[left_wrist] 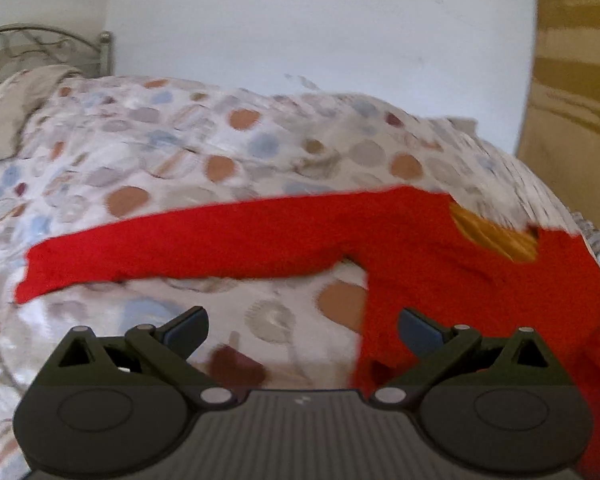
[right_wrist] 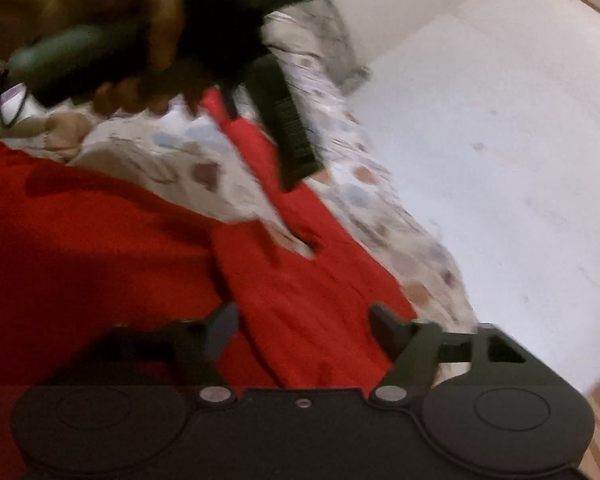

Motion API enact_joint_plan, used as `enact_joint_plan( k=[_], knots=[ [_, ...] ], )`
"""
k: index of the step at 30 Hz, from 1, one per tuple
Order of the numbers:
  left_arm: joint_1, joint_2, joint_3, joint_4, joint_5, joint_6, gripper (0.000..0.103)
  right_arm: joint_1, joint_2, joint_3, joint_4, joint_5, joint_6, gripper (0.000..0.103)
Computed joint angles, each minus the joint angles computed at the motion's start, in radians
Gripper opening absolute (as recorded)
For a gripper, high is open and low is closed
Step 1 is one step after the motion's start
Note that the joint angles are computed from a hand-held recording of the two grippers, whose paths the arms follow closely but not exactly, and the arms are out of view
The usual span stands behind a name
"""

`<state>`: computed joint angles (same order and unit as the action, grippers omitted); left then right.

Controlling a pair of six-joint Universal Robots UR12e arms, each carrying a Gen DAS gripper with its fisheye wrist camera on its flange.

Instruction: Fold small clothes

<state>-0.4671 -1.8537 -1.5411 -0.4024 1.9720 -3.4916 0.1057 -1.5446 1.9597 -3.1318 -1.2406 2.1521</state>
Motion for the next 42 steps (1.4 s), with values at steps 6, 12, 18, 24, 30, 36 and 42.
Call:
enact_joint_plan(
  k=[6,12,18,24,30,36,42],
  knots=[
    [-0.036,-0.061,0.018,0.035,0.027,0.134,0.103,-0.051,-0.033,0.032,-0.047,-0.174,0.051,0.102],
    [-0.037,-0.081,-0.002,0.08,0.043,0.082,0.103,-0.082,0.033,-0.011,-0.05,-0.429,0.253,0.08],
    [0.013,-0.056,-0.062,0.157,-0.103,-0.031,0.103,-0.092,0.13,-0.08,-0.045,-0.553,0.267,0.047],
    [0.008,-0.059,-0.065,0.173,-0.085,-0.019,0.103,-0.062,0.198,-0.132,-0.055,-0.569,0.06,0.02],
    [0.006,-0.061,-0.064,0.173,-0.078,-0.013,0.103,-0.079,0.158,-0.111,-0.068,-0.569,0.225,0.004],
    [0.004,-0.063,-0.062,0.175,-0.076,-0.01,0.103,-0.1,0.12,-0.069,0.002,-0.569,0.402,0.004],
    [0.005,-0.063,-0.066,0.185,-0.075,-0.008,0.103,-0.117,0.099,-0.073,0.074,-0.515,0.51,0.01]
  ],
)
